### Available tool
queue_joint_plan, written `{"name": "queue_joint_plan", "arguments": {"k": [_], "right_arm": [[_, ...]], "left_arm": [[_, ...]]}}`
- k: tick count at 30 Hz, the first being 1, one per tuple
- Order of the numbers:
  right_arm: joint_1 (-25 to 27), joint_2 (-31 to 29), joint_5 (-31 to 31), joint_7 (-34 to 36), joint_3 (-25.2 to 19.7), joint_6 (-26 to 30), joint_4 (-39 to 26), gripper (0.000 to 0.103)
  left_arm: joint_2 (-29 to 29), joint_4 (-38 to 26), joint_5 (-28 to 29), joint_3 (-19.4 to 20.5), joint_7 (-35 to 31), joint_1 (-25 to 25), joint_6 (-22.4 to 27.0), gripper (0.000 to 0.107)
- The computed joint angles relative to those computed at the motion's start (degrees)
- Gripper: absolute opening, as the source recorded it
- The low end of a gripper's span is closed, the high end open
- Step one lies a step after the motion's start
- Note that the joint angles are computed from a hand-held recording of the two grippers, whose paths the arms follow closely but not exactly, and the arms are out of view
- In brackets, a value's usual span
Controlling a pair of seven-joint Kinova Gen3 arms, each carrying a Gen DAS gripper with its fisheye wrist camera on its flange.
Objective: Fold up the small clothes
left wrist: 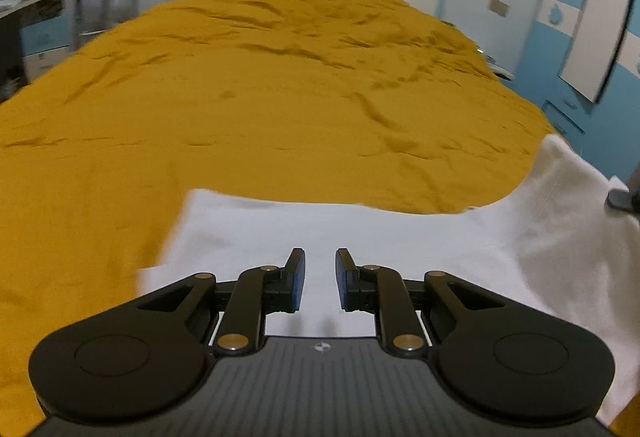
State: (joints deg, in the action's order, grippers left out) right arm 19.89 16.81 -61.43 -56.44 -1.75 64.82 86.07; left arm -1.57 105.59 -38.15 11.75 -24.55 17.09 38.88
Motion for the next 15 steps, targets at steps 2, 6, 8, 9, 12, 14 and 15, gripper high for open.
{"name": "queue_joint_plan", "arguments": {"k": [2, 6, 8, 9, 12, 14, 15], "right_arm": [[-2.7, -1.9, 1.3, -4.3, -1.3, -1.3, -0.2, 0.003], [-9.2, -5.3, 4.6, -13.2, -3.9, -5.4, 0.2, 0.003], [-14.5, -6.8, 6.9, -17.8, -3.7, -8.1, 0.6, 0.003], [-17.1, -7.4, 8.6, -20.2, -3.6, -9.4, 0.7, 0.003], [-25.1, -8.2, 14.6, -27.2, -4.0, -13.8, 0.6, 0.003], [-30.4, -7.9, 19.2, -31.8, -3.6, -16.0, -0.2, 0.003], [-33.1, -7.7, 21.5, -34.1, -3.7, -17.7, -0.5, 0.003]], "left_arm": [[-3.5, 1.5, 2.4, -1.0, -2.2, -1.0, 0.8, 0.020], [-10.0, 4.6, 8.5, -3.2, -7.9, -4.2, 1.1, 0.020], [-12.1, 6.4, 10.8, -4.4, -10.2, -5.5, 0.3, 0.020], [-13.1, 7.4, 12.2, -5.2, -11.4, -6.1, -0.4, 0.020], [-14.8, 9.9, 16.6, -8.0, -15.1, -7.4, -2.6, 0.020], [-15.6, 11.7, 19.1, -9.6, -17.2, -8.3, -4.4, 0.020], [-16.0, 12.5, 20.4, -10.3, -18.3, -8.7, -5.2, 0.020]]}}
